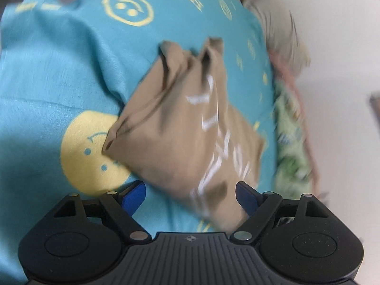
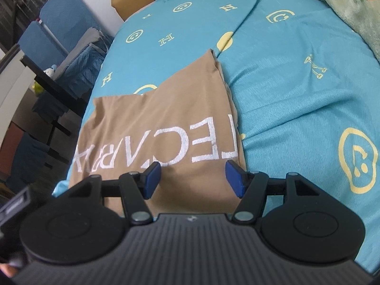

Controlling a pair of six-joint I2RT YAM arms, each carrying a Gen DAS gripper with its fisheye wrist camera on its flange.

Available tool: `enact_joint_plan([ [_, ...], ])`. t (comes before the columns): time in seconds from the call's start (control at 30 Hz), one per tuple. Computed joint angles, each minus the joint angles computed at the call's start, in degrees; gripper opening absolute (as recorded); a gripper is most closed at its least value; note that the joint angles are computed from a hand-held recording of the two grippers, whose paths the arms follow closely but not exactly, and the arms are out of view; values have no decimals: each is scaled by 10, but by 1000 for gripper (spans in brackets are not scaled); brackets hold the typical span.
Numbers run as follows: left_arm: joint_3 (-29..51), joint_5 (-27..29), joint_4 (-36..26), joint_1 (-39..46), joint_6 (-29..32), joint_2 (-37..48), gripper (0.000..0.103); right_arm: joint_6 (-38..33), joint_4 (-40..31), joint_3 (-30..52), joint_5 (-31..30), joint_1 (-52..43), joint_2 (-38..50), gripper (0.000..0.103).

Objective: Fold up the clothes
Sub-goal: 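Grasp the folded shirt with both grippers and lift it off the bed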

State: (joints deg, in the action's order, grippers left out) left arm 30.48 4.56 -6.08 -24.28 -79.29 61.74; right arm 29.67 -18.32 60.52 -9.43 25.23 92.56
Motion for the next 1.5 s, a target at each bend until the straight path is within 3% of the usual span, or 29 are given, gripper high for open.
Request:
enact_joint_plan([
  [0.07, -16, -8, 18, 10, -20, -7, 75, 7, 0, 0, -1, -2, -4, 63],
  [0.13, -25, -20, 21, 12, -38, -14, 57, 26, 14, -9, -12, -6, -18, 65],
  [0.23, -24, -47, 13, 0, -34, -23, 43, 73, 70, -40, -64, -19, -53, 66],
  [0.33, -23, -71, 18, -12, -34, -27, 32, 137, 124, -71, -136, -27, -75, 91],
  [0.47, -20, -92, 27, -21, -32, -27, 27, 260, 202, -116, -237, -28, -80, 92],
  [0.57, -25, -104, 40, -24, -37, -30, 25, 347, 253, -143, -280, -21, -53, 92],
  [0.73, -30, -115, 70, -19, -45, -22, 25, 455, 301, -179, -243, -21, -26, 92],
  [0.97, -39, -124, 98, -17, -49, -27, 24, 485, 294, -192, -172, -51, -31, 92],
  [1.0, -46, -123, 91, -16, -49, -42, 24, 482, 289, -190, -167, -49, -29, 88],
  [1.03, -50, -121, 87, -15, -50, -51, 24, 477, 281, -187, -164, -47, -26, 75],
  [1.2, -48, -117, 83, -13, -45, -51, 24, 441, 256, -176, -144, -40, -32, 59],
  [1.33, -44, -123, 75, -18, -39, -60, 24, 419, 261, -183, -127, -37, -55, 36],
  [1.5, -36, -140, 34, -48, -22, -103, 23, 392, 257, -193, -104, -32, -96, 30],
])
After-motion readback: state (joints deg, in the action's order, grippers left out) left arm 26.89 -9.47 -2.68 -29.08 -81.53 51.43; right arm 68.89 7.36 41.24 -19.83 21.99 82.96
